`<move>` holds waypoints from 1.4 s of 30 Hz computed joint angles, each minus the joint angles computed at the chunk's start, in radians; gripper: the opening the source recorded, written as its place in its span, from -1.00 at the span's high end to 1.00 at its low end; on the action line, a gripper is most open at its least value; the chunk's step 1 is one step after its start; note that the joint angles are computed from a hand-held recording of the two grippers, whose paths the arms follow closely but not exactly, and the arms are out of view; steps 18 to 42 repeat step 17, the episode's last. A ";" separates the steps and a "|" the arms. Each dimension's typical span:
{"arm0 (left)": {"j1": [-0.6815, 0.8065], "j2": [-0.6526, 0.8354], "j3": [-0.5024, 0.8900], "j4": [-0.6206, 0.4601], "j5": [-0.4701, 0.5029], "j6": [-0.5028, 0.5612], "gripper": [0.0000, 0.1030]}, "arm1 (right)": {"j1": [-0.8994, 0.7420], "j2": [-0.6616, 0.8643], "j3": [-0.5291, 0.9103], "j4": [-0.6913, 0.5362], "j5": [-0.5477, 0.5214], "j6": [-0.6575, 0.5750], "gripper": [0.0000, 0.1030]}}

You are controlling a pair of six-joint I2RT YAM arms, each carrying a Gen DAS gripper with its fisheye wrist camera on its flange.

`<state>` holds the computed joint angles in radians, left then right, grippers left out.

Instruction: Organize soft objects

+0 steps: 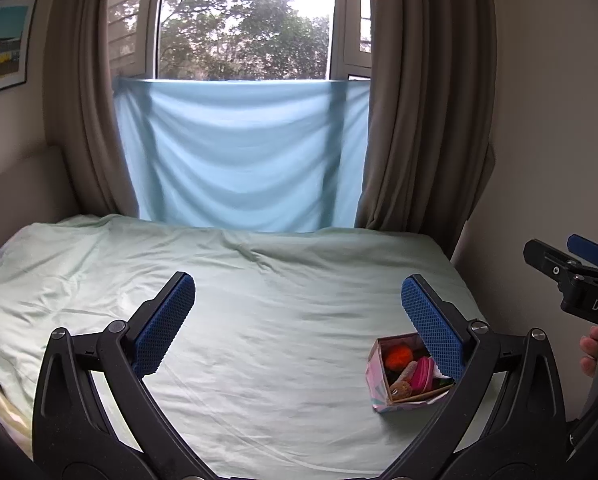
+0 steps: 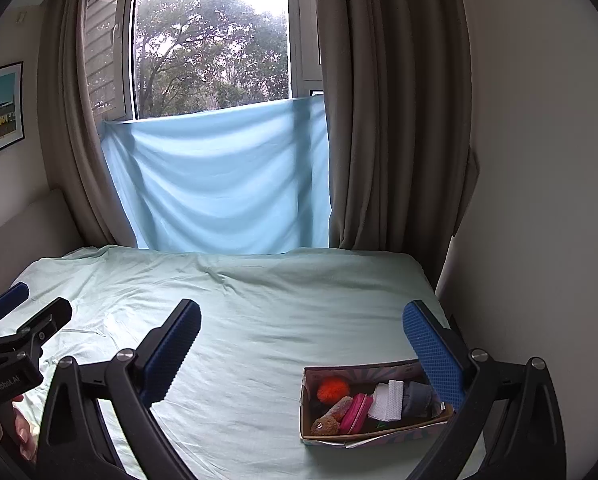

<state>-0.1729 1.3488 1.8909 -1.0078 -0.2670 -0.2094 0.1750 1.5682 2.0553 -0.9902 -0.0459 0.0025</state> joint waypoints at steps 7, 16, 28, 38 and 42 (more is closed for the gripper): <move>0.011 0.015 0.035 -0.006 -0.025 0.024 -1.00 | -0.004 0.010 0.014 -0.008 -0.004 -0.002 -0.95; 0.027 0.038 0.036 0.025 -0.038 0.046 -1.00 | 0.011 0.047 0.057 -0.034 0.011 0.011 -0.95; 0.030 0.039 0.034 0.025 -0.036 0.051 -1.00 | 0.012 0.057 0.062 -0.040 0.012 0.013 -0.95; 0.030 0.039 0.034 0.025 -0.036 0.051 -1.00 | 0.012 0.057 0.062 -0.040 0.012 0.013 -0.95; 0.030 0.039 0.034 0.025 -0.036 0.051 -1.00 | 0.012 0.057 0.062 -0.040 0.012 0.013 -0.95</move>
